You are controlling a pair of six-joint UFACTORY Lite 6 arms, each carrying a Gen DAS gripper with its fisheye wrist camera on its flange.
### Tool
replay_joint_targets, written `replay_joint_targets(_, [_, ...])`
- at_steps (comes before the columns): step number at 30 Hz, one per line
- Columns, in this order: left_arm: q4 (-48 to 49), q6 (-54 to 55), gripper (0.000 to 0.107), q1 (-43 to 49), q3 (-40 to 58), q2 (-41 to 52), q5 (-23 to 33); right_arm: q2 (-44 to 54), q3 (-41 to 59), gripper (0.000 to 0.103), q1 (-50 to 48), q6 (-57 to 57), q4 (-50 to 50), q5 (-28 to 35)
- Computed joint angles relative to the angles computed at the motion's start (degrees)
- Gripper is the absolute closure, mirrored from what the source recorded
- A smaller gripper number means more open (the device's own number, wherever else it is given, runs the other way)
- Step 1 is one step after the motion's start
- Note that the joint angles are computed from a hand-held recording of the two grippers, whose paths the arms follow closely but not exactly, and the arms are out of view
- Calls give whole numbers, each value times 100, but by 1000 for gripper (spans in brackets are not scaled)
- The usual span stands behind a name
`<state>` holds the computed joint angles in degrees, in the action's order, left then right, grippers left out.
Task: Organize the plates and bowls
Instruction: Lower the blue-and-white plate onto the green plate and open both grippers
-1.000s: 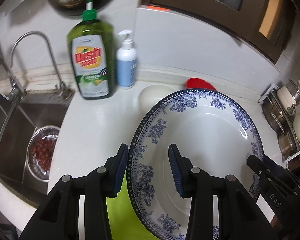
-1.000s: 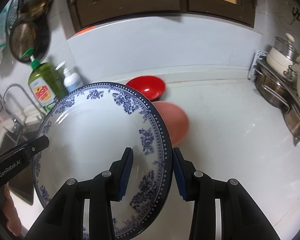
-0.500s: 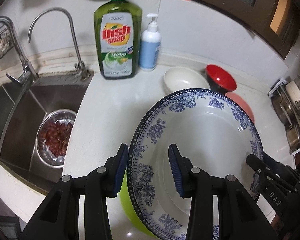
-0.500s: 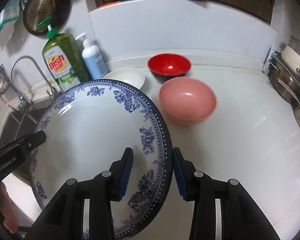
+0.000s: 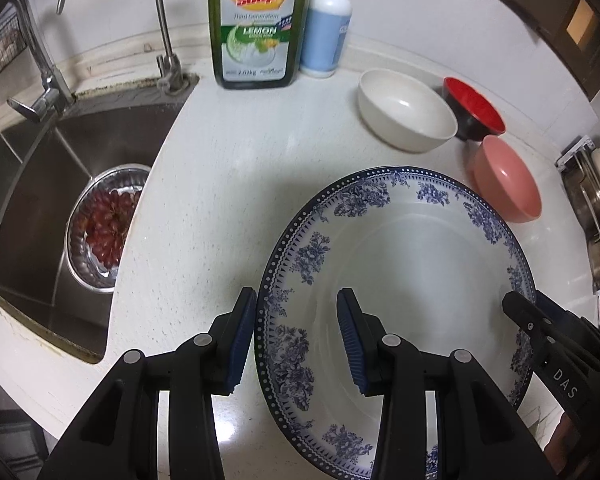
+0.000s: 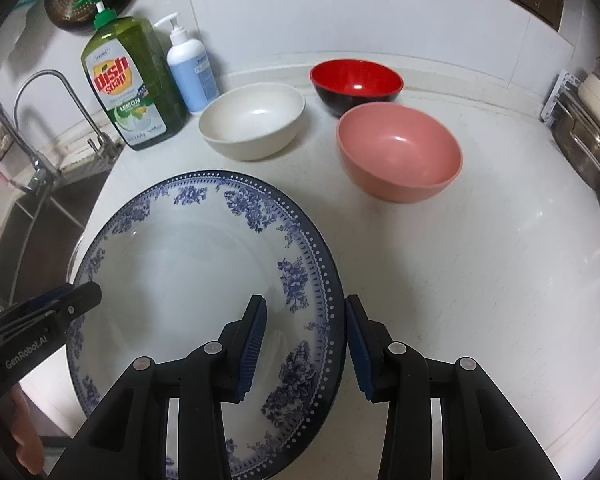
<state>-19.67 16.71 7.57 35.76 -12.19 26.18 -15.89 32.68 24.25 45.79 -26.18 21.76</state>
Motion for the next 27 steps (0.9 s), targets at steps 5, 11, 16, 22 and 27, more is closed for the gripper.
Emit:
replay_joint_targets(5, [23, 11, 66, 38, -45, 207, -178, 267, -5, 62, -25, -223, 179, -128])
replay_joint_targets(11, [2, 3, 66, 12, -44, 419, -292, 600, 79, 62, -102, -477, 395, -241])
replay_joint_targets(16, [-60, 63, 66, -6, -5, 580, -332, 716, 43, 62, -146, -499, 408, -288])
replay_joint_targets(22, [-211, 240, 66, -12, 24, 721, -342, 868, 111, 61, -125, -333, 266, -306])
replay_joint_targets(27, [-311, 398, 66, 24, 56, 820, -362, 927, 125, 60, -151, -328, 243, -327])
